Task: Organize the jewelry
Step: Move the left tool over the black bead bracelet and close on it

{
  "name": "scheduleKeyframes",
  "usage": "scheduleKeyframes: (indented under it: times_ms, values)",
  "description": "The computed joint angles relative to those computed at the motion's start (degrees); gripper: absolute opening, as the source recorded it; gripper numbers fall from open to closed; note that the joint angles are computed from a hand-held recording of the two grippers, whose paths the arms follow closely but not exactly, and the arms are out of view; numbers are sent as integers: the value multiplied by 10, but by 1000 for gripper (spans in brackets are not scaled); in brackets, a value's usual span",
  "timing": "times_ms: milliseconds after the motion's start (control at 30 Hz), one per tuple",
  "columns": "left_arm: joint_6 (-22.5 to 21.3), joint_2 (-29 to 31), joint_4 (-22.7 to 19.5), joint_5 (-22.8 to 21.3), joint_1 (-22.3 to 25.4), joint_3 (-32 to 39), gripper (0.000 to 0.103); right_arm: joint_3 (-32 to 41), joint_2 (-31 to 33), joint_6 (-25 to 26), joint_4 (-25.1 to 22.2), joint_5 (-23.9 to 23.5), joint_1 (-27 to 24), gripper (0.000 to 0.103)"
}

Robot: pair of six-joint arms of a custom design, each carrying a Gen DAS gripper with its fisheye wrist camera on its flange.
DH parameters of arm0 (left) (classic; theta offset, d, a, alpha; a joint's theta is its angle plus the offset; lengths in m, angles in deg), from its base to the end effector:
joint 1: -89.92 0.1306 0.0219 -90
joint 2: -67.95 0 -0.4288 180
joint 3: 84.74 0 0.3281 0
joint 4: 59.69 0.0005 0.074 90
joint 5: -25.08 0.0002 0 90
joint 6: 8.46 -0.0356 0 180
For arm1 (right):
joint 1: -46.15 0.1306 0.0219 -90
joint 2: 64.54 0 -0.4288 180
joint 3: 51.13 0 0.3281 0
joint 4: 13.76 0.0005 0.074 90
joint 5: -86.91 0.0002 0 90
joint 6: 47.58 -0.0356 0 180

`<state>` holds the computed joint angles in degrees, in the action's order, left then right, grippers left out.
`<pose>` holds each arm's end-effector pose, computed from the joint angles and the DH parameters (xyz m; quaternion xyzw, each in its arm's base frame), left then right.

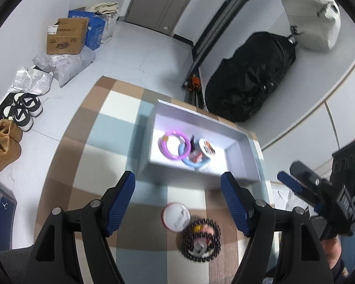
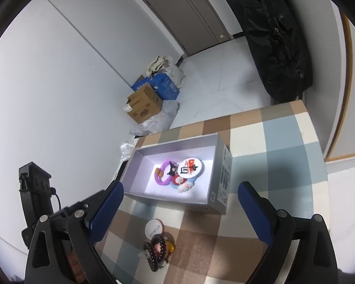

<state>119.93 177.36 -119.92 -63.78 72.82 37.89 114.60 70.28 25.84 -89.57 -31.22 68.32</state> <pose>0.5333 -0.1653 0.5298 -0.1683 0.9151 -0.1788 0.3200 0.6237 0.2717 0.5288 -0.1368 0.8902 0.3351 0.2765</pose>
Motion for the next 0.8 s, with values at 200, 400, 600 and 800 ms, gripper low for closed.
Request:
scheduleKeyframes:
  times_ms: [200, 400, 600, 800]
  values:
    - [-18, -6, -13, 1, -18, -9, 80, -89, -43, 6, 40, 12, -1, 101]
    - [-25, -3, -38, 4, -30, -11, 81, -126, -61, 4, 49, 25, -2, 103]
    - [-16, -12, -32, 14, -36, -29, 89, -151, -74, 8, 49, 34, -2, 103]
    - [-35, 1, -54, 18, -54, -19, 89, -162, -79, 9, 47, 38, -1, 103]
